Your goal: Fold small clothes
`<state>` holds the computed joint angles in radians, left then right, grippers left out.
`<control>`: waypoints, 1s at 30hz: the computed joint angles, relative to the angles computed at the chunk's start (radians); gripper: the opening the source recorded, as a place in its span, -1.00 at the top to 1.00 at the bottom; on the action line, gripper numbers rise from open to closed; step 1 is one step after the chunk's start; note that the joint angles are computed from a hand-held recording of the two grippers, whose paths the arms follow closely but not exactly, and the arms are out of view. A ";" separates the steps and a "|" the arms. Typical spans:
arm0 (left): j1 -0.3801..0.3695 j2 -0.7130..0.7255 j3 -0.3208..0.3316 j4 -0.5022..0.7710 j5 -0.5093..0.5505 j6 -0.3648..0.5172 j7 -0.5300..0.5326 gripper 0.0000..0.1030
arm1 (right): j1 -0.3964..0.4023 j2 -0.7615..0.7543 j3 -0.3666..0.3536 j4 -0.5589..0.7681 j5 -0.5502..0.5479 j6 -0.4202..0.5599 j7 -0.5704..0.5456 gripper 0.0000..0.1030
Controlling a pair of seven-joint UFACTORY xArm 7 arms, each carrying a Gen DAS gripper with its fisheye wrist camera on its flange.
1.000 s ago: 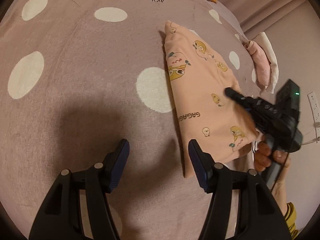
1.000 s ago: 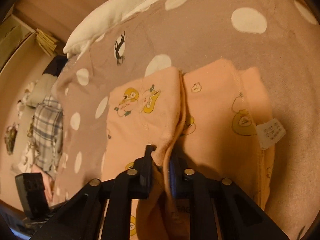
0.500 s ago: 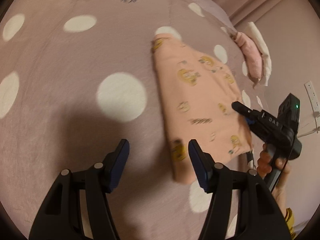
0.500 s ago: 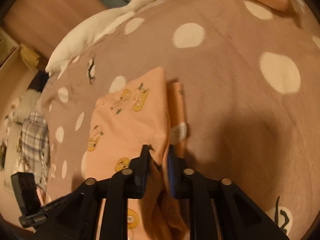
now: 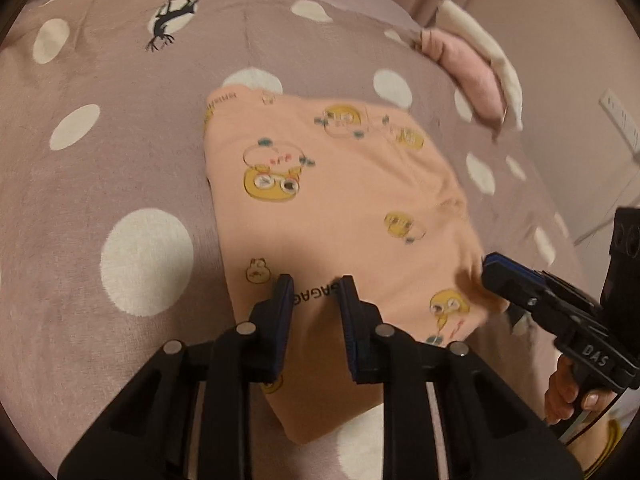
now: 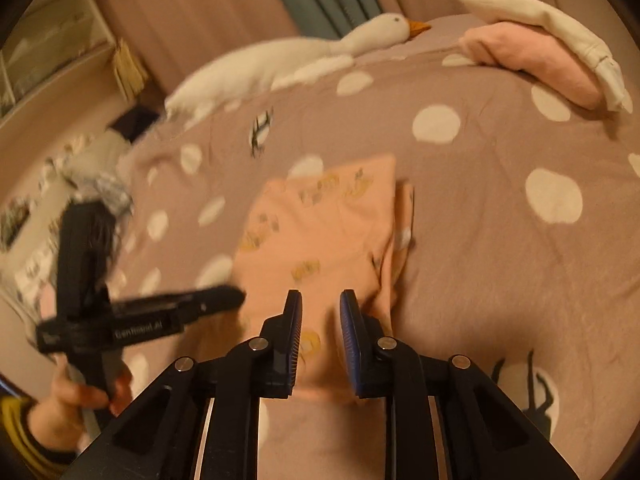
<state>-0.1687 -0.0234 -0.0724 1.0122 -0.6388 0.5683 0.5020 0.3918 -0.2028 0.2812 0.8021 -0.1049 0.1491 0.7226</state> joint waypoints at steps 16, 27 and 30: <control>-0.015 -0.133 0.046 -0.162 -0.088 0.050 0.131 0.54 | -0.026 0.072 0.061 0.053 -0.188 0.053 0.119 0.56; -0.007 -0.156 0.088 -0.128 -0.119 0.125 0.169 0.52 | -0.027 -0.055 -0.014 -0.025 -0.145 0.175 0.145 0.56; 0.002 -0.112 0.083 -0.075 -0.145 0.103 0.138 0.40 | -0.052 -0.087 -0.022 -0.060 -0.125 0.103 0.144 0.55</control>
